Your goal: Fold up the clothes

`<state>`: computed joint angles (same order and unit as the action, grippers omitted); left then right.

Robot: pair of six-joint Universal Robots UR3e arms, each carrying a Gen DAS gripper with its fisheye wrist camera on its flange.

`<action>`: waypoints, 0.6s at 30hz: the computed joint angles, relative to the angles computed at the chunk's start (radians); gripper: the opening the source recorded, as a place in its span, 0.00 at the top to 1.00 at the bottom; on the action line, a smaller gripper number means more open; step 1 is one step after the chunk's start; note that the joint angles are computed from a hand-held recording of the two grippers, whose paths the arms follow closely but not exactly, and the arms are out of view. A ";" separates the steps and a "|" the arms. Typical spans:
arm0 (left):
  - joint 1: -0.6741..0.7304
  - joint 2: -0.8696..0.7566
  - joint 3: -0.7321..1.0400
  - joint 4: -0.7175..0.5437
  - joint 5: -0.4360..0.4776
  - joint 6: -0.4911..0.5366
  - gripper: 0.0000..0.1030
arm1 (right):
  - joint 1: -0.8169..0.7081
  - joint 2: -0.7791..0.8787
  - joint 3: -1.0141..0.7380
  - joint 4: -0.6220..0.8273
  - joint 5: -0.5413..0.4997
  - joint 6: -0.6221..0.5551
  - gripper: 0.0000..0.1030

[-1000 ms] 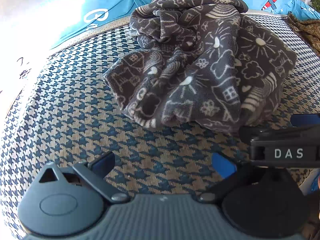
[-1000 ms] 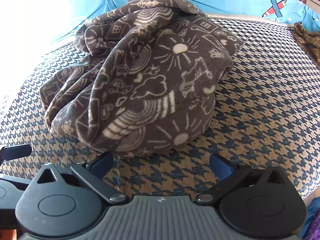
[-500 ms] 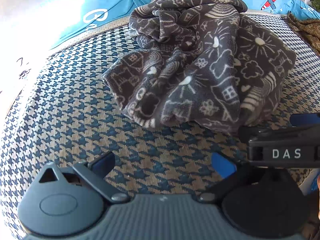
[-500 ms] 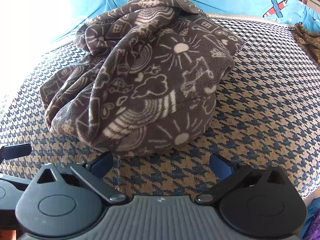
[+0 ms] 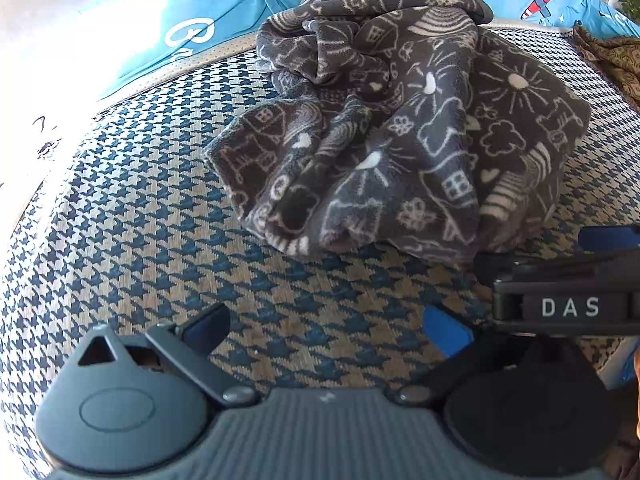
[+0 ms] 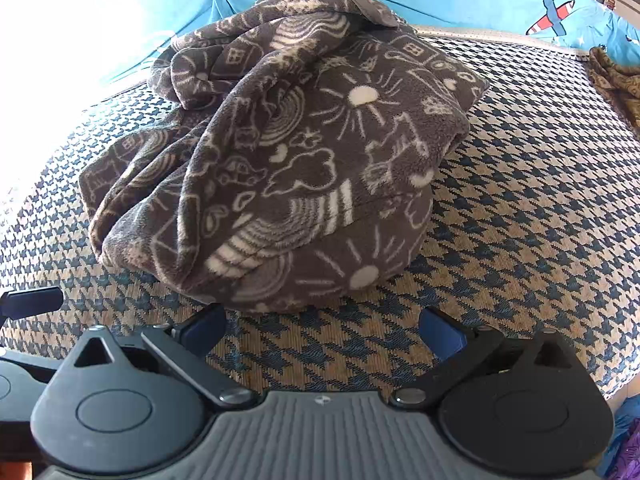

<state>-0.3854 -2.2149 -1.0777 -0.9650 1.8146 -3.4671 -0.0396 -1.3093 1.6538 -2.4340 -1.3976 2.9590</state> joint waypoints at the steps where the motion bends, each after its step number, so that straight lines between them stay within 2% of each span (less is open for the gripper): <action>1: 0.000 0.002 -0.004 0.002 -0.001 0.001 0.00 | 0.001 0.003 -0.002 0.000 -0.001 0.001 0.00; 18: -0.021 -0.055 0.069 -0.017 0.011 -0.019 0.00 | 0.000 -0.001 0.010 -0.009 -0.003 0.000 0.00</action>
<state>-0.4068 -2.2698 -1.0090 -0.9824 1.8253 -3.4858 -0.0391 -1.3104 1.6642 -2.4425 -1.4007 2.9593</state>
